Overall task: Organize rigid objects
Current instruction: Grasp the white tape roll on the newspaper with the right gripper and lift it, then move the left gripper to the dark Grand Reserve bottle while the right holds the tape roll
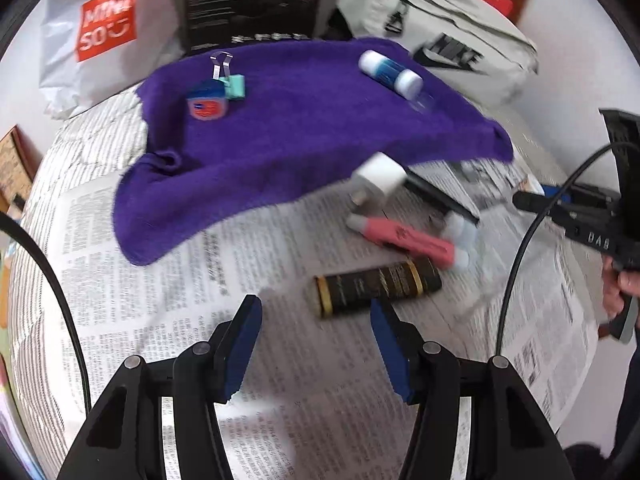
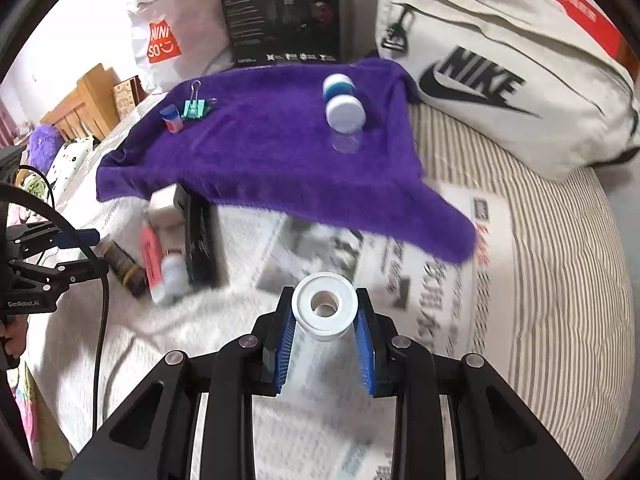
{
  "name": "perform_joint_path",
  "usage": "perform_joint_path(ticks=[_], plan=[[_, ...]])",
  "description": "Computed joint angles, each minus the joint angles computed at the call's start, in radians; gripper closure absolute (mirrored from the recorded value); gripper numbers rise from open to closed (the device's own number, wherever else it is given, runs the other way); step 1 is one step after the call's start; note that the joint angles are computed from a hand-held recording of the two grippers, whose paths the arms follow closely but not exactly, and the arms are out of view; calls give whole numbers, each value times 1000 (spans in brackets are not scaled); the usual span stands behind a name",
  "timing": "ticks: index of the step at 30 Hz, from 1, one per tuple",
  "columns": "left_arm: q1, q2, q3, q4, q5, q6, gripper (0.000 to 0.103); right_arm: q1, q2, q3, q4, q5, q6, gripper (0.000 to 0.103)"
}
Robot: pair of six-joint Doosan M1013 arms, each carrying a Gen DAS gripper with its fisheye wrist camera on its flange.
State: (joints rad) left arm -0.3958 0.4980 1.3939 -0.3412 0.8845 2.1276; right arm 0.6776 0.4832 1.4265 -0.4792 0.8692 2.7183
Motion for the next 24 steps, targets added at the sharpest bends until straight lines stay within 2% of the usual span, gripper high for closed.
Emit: perform_joint_path(ticks=[2, 7, 17, 20, 24], plan=[[-7, 0, 3, 19, -17, 32, 45, 2, 0, 5, 11, 1, -3, 75], [-24, 20, -31, 73, -1, 111, 39, 1, 9, -2, 38, -8, -30, 75], [-39, 56, -95, 55, 72, 308, 36, -5, 14, -6, 63, -23, -69, 75], [-40, 58, -98, 50, 71, 318, 35, -8, 16, -8, 70, -23, -81, 74], [-35, 64, -105, 27, 99, 260, 35, -9, 19, -10, 73, -25, -84, 74]])
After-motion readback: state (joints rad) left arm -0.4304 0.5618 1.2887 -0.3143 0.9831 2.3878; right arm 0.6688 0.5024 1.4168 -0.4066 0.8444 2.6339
